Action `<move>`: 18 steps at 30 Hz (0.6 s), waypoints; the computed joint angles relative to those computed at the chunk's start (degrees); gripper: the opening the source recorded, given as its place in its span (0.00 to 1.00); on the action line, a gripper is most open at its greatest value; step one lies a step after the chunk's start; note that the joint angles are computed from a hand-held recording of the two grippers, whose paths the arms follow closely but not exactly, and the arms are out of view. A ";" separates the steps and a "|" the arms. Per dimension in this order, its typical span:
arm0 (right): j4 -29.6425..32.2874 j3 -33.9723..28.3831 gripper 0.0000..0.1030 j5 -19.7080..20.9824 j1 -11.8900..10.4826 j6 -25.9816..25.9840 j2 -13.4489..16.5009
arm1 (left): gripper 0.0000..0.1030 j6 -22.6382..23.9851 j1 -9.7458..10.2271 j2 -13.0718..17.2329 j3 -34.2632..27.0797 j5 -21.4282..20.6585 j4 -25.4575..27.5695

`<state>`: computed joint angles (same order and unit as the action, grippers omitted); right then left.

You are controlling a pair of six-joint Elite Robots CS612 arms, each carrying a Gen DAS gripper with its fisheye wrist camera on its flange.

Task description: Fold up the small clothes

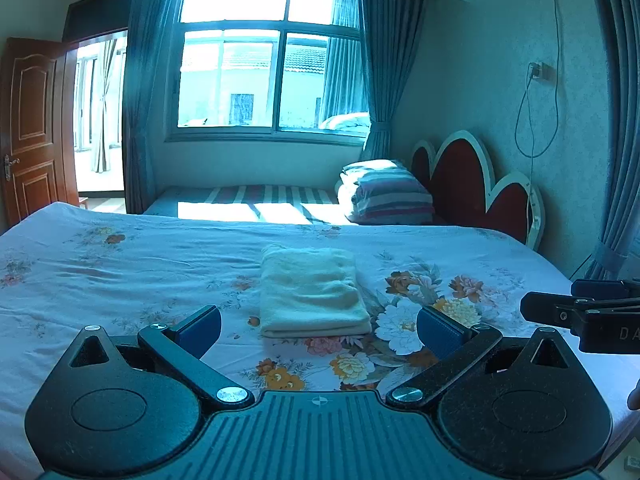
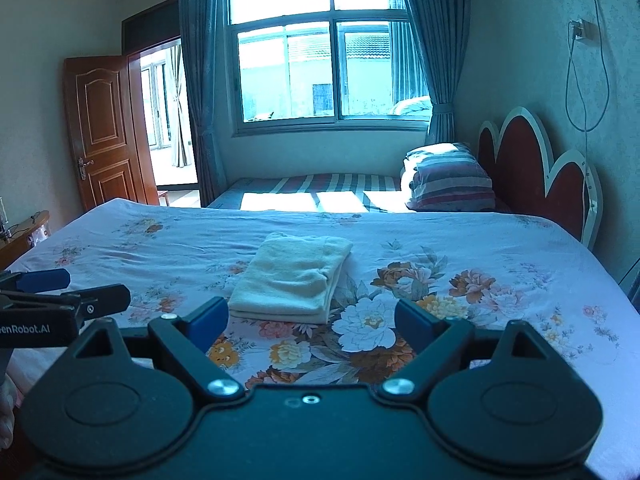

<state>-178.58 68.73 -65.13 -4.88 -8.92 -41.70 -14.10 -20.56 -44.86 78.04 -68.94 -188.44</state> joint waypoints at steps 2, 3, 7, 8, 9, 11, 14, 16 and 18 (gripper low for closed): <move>-0.30 0.14 0.88 -0.12 0.02 0.26 -0.05 | 1.00 0.23 0.06 -0.03 0.09 -0.26 -0.19; -0.47 0.15 0.88 -0.11 0.02 0.39 -0.04 | 1.00 0.35 0.10 -0.09 0.11 -0.64 -0.11; -0.78 0.36 0.88 0.04 0.08 0.60 -0.11 | 1.00 0.80 0.14 -0.24 0.35 -0.80 -0.24; -0.84 0.43 0.88 -0.05 0.12 0.64 -0.13 | 1.00 0.81 0.13 -0.30 0.44 -0.73 -0.31; -0.85 0.54 0.88 -0.08 0.14 0.68 -0.19 | 1.00 0.81 0.15 -0.32 0.43 -0.69 -0.27; -0.94 0.60 0.88 -0.10 0.13 0.88 -0.19 | 1.00 0.92 0.17 -0.33 0.44 -0.66 -0.30; -0.97 0.55 0.88 -0.18 0.13 1.03 -0.18 | 1.00 0.95 0.22 -0.34 0.38 -0.61 -0.30; -1.06 0.54 0.88 -0.17 0.14 1.10 -0.17 | 1.00 1.10 0.22 -0.31 0.39 -0.51 -0.45; -1.07 0.45 0.88 -0.24 0.15 1.10 -0.11 | 1.00 1.23 0.28 -0.21 0.18 -0.68 -0.47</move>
<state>-179.65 69.17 -65.37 -4.73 -7.82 -41.81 -12.88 -20.28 -45.07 78.23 -69.62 -188.91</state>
